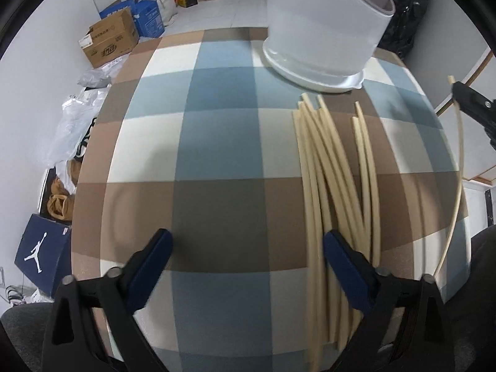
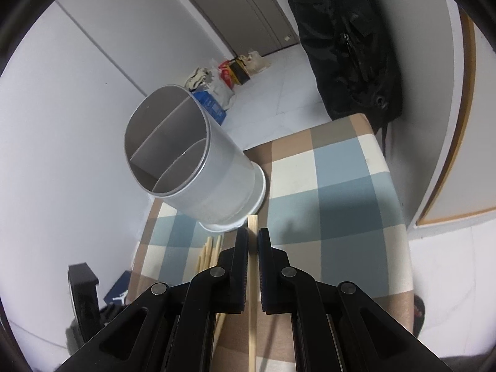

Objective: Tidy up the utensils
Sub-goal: 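Lift the chopstick with the right gripper while the left gripper grasps another chopstick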

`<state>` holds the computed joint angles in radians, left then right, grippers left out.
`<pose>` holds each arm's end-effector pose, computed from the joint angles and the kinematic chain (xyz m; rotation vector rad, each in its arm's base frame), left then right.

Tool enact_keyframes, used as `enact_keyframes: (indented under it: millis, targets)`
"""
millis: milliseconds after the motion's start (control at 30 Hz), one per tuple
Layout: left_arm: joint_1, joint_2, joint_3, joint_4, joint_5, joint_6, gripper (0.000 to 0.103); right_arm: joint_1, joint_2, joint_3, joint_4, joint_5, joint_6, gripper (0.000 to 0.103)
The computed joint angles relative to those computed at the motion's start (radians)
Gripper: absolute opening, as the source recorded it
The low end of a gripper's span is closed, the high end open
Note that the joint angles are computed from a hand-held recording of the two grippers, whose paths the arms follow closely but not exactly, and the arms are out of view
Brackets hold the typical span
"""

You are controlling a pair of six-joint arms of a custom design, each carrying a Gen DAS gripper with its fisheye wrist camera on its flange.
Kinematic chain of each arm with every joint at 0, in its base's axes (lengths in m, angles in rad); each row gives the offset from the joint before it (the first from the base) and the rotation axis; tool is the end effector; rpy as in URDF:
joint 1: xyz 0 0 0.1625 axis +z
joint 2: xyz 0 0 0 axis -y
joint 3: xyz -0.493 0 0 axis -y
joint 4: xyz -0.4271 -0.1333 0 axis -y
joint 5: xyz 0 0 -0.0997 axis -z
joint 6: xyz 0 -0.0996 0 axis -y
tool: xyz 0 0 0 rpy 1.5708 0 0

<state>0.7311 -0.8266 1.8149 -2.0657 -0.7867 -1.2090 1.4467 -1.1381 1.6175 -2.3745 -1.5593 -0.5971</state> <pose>-0.3281 -0.5678 0.0592 -0.1855 2.2874 -0.5076 0.0453 -0.7231 0.3504 0.7062 -2.9181 0.4657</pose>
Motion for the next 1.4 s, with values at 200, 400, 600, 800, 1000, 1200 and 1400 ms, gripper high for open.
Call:
enact_keyframes:
  millis: [200, 400, 600, 800, 1000, 1200, 1400]
  targets:
    - [0.007, -0.006, -0.009, 0.026, -0.012, -0.002, 0.072, -0.025, -0.002, 0.0, 0.004, 0.052, -0.034, 0.006]
    - [0.027, 0.01, -0.057, 0.054, -0.018, 0.055, 0.045, -0.034, 0.005, -0.021, 0.04, 0.091, -0.012, 0.006]
    - [0.04, -0.015, -0.037, 0.011, -0.076, 0.067, 0.032, -0.039, 0.006, -0.029, 0.057, 0.115, -0.005, 0.006]
    - [0.045, -0.034, -0.023, -0.048, -0.033, 0.07, 0.032, -0.04, 0.006, -0.032, 0.061, 0.125, 0.002, 0.006]
    - [0.073, 0.013, -0.097, 0.003, 0.001, 0.128, 0.032, -0.039, 0.009, -0.03, 0.054, 0.129, 0.003, 0.006]
    - [0.092, 0.037, -0.139, 0.032, 0.006, 0.18, 0.032, -0.038, 0.009, -0.028, 0.046, 0.131, -0.003, 0.006]
    - [0.101, 0.034, -0.169, 0.098, -0.035, 0.195, 0.033, -0.035, 0.012, -0.03, 0.047, 0.135, -0.011, 0.006]
